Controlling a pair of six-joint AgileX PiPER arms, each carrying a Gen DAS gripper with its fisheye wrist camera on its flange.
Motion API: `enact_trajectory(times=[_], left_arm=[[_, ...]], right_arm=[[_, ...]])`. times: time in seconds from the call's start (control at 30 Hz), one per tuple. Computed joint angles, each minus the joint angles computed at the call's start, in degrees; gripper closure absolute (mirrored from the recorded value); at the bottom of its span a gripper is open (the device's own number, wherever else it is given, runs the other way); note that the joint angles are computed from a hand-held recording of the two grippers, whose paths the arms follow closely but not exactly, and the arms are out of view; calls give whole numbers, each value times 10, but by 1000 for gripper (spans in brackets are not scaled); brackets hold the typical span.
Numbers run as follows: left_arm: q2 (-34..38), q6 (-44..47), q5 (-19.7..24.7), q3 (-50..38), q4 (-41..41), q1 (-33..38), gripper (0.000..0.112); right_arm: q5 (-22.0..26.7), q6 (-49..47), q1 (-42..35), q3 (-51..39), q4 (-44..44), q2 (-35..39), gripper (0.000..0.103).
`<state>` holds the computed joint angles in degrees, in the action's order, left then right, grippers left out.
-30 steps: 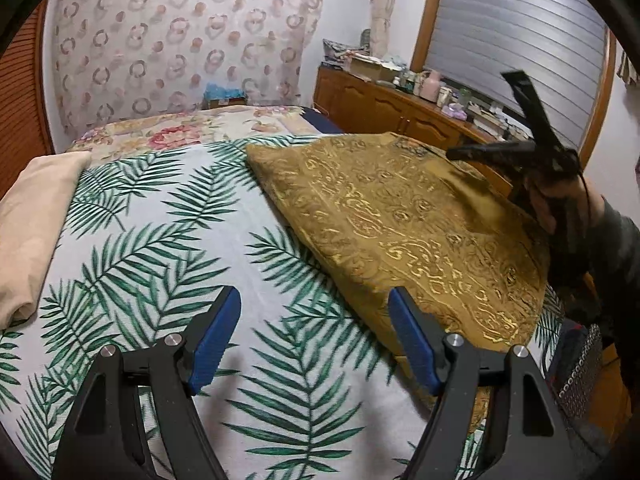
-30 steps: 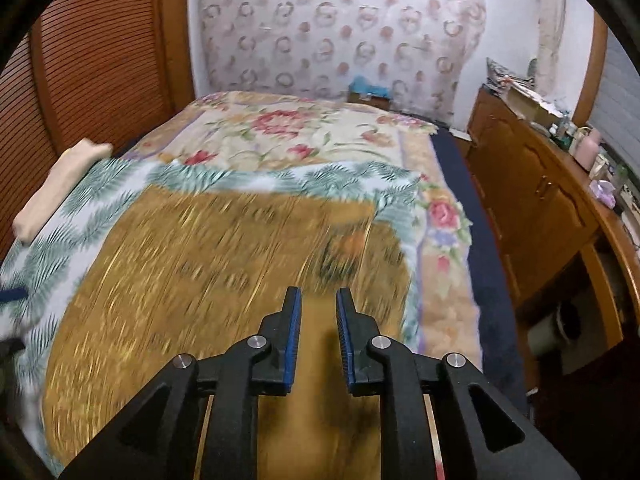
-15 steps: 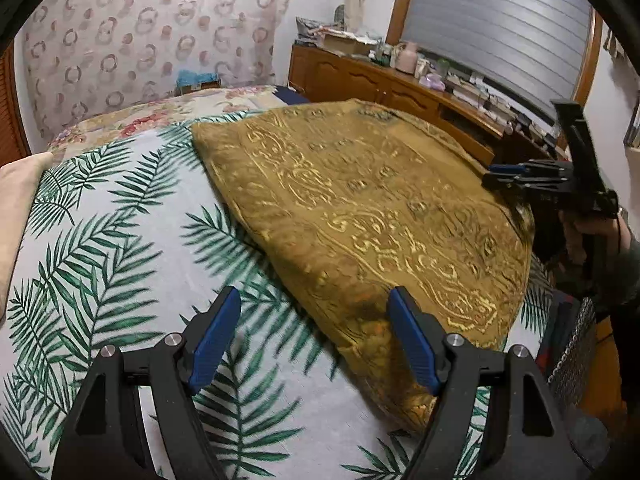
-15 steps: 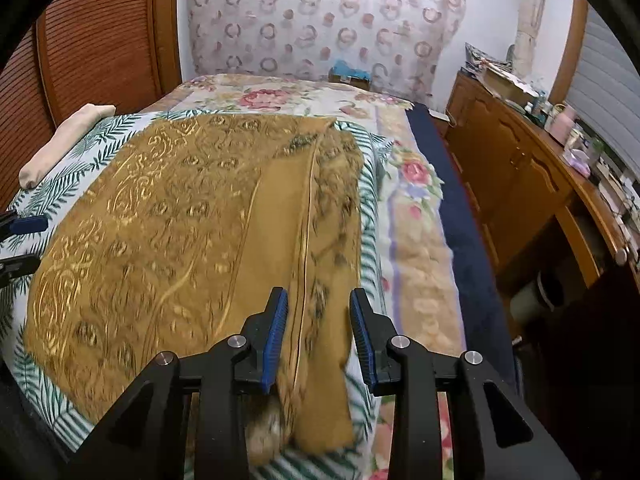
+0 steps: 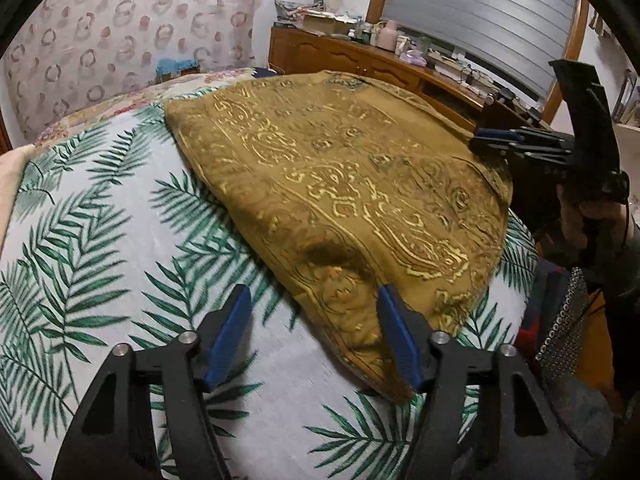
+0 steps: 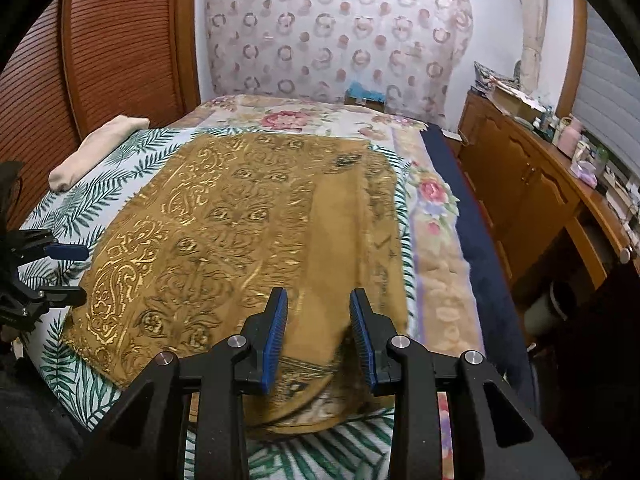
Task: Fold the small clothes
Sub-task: 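Grasp the gold cloth edge with the left tool while the right tool grasps beside it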
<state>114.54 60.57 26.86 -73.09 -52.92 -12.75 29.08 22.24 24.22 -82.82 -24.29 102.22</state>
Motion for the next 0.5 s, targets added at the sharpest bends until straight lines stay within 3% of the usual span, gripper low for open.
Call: enact_trajectory(times=[0.13,0.33,0.5], left_arm=[[1,-3,-2,7,2,-3,51],[2,-6,0,3,3,-3,51],[-1,-2,5,8,1,-1,51]], right_arm=[[-10,2,6,1,-11,15,68],[-1,-56,-5,-17,46,50,66],[-25,-108,-29,-10,102,54,60]])
